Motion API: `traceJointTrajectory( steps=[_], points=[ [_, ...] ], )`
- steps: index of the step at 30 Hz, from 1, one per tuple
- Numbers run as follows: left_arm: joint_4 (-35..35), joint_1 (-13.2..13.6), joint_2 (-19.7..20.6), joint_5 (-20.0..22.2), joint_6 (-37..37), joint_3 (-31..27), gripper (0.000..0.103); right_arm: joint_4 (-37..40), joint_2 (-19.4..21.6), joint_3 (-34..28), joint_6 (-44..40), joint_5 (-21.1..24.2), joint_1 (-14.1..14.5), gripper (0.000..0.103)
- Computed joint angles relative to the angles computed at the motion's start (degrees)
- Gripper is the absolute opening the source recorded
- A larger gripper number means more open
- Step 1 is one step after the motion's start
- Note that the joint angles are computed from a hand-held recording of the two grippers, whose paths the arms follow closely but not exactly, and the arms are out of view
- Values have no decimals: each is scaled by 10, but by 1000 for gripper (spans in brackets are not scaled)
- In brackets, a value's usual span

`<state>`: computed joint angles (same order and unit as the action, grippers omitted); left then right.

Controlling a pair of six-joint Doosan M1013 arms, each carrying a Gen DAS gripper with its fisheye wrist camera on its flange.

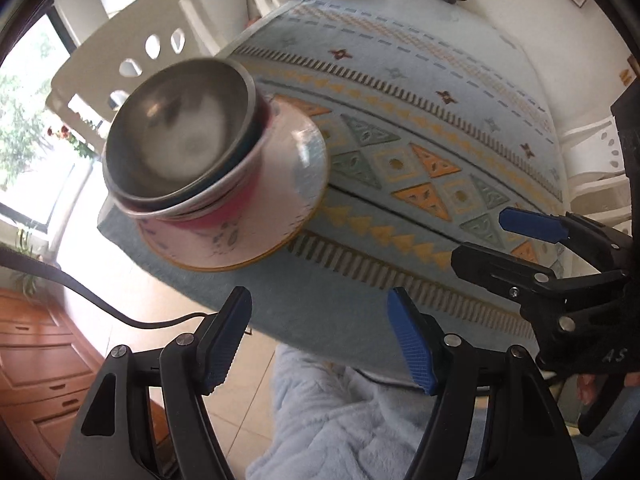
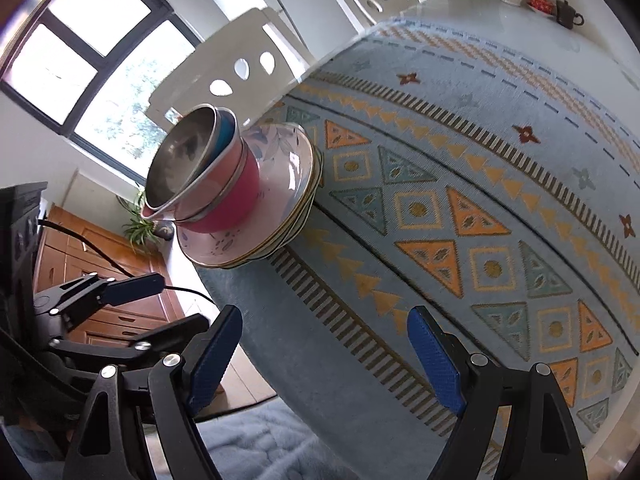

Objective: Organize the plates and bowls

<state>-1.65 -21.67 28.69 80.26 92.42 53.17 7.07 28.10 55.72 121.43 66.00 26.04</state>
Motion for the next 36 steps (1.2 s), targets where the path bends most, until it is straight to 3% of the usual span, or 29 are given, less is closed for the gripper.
traceJointTrajectory(
  steps=[11,18,36],
  points=[
    [11,-22,-1,-31,-61,-8,69,-28,-64,77,11,-69,-3,83],
    [41,-42,1,-104,-100,-12,69,-77,-101,122,74,-90,-3,83],
    [17,-47,38,-109,-111,-67,69,-126,-104,120,186,-52,-16,83]
  ],
)
